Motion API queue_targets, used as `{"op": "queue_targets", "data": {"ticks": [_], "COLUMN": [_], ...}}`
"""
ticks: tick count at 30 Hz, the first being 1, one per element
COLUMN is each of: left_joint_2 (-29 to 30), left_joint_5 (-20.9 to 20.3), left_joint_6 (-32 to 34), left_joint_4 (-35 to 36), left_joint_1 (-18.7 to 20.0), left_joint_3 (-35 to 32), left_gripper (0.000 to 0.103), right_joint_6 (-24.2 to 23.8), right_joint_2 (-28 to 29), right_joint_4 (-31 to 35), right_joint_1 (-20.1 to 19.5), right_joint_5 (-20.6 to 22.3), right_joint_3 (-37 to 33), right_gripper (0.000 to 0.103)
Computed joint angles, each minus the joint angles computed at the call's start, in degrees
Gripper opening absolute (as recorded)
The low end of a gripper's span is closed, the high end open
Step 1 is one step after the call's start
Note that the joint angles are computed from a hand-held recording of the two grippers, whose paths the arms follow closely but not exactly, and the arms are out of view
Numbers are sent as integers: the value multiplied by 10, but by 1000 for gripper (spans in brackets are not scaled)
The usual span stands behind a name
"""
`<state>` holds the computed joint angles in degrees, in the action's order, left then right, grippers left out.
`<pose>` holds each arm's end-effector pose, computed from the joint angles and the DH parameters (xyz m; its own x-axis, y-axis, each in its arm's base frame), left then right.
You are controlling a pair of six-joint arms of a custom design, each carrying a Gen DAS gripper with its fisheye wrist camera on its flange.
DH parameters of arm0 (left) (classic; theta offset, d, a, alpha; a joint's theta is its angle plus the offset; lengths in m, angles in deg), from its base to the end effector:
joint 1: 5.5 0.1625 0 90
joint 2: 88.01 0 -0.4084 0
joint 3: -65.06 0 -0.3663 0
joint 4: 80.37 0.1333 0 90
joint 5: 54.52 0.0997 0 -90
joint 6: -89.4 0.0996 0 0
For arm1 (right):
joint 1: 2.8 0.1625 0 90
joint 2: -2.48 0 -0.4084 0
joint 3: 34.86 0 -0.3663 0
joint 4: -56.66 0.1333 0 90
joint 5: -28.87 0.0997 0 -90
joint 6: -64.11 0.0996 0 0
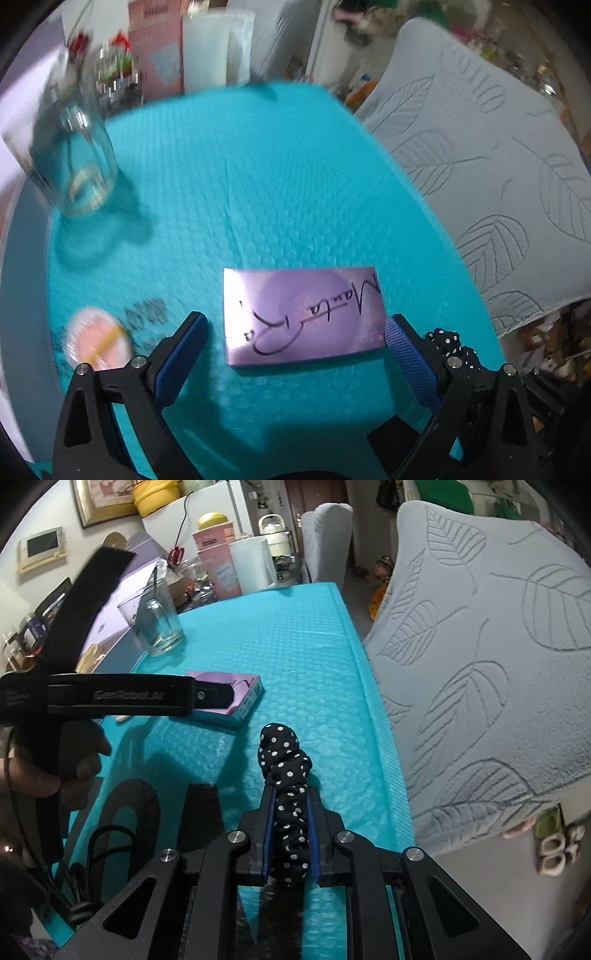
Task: Organize rigid objects
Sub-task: 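Close the left tool on the purple Manta Ray box and lift it while the right tool holds the scrunchie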
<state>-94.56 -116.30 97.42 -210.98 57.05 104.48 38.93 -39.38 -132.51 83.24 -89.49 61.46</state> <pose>-0.2198 -0.8144 -0.0633 -0.7396 0.4689 -0.4828 0.5655 0.8219 -0.0680 0.0409 -0.6540 0.1448 -0.7945 0.0551 0.6048 -0.3193 0.8093 -0.4930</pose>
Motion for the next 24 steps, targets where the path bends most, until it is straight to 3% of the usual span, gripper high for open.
{"op": "queue_targets", "data": {"ticks": [3, 8, 15, 18, 24], "left_joint_2": [8, 33, 37, 13, -31], "left_joint_5": [9, 79, 65, 71, 51], "left_joint_6": [5, 40, 51, 54, 73], "left_joint_4": [-5, 1, -27, -50, -84], "left_joint_1": [-3, -20, -15, -16, -16], "left_joint_3": [-7, -21, -22, 21, 100], "left_gripper": [102, 103, 102, 94, 94], "right_joint_6": [-3, -1, -2, -1, 2], "right_joint_2": [0, 1, 1, -1, -1], "right_joint_4": [-4, -6, -3, -7, -16], "right_joint_1": [-1, 0, -2, -5, -6], "right_joint_5": [-1, 0, 4, 10, 14], "right_joint_3": [1, 3, 0, 5, 8], "right_gripper": [16, 16, 16, 16, 16]}}
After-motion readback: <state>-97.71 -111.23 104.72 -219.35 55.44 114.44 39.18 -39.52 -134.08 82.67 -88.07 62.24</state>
